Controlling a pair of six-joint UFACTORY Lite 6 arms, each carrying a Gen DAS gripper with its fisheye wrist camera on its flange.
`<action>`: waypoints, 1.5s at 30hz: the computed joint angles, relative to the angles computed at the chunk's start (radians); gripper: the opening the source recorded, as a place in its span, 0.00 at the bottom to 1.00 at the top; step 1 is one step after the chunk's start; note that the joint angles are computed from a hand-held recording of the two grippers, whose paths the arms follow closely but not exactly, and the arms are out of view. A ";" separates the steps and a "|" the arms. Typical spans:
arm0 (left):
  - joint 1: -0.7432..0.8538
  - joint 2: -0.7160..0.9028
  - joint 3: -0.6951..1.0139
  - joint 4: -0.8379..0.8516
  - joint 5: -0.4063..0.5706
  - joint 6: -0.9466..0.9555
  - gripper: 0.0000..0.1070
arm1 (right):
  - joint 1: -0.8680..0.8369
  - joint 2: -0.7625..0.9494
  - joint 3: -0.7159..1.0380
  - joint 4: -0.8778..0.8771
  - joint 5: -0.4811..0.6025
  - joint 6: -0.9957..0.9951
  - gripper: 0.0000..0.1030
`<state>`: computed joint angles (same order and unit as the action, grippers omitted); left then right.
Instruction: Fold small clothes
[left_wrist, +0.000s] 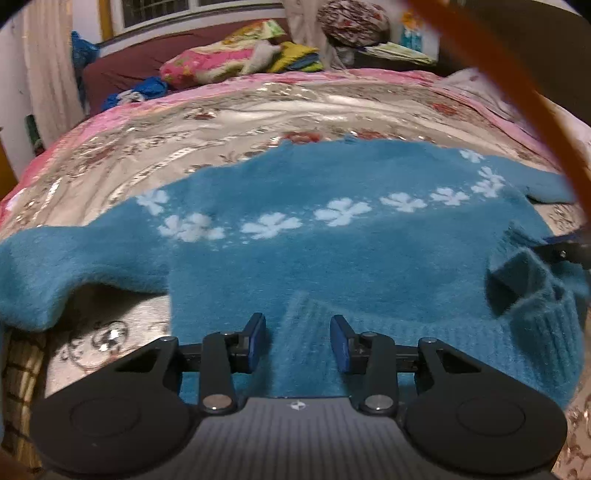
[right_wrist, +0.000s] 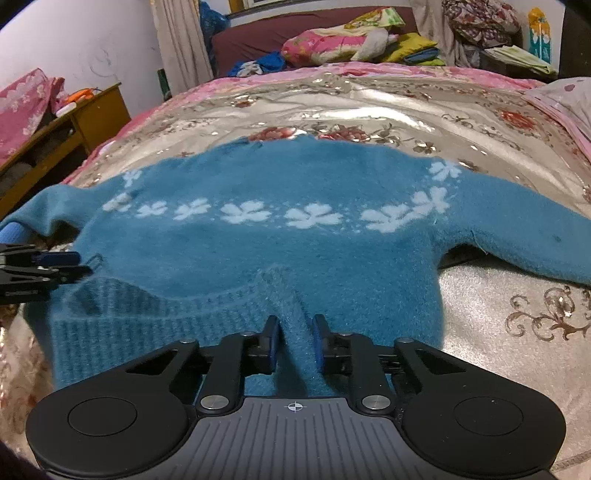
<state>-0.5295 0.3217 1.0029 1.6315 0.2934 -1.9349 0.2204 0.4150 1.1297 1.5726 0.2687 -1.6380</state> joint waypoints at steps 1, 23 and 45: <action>-0.005 0.007 0.007 -0.018 0.008 0.024 0.44 | 0.002 -0.005 -0.001 -0.018 -0.001 0.015 0.18; 0.037 -0.105 -0.106 0.164 -0.112 -0.166 0.19 | -0.023 0.055 0.096 -0.288 0.097 0.241 0.12; -0.492 -1.022 -0.782 -0.569 0.273 0.069 0.17 | -0.228 -0.879 -0.635 -0.746 0.313 0.491 0.12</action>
<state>-1.0219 -0.7004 0.2210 1.0627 0.5664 -1.8661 -0.0077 -0.4642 0.4945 0.8271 0.5822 -1.1473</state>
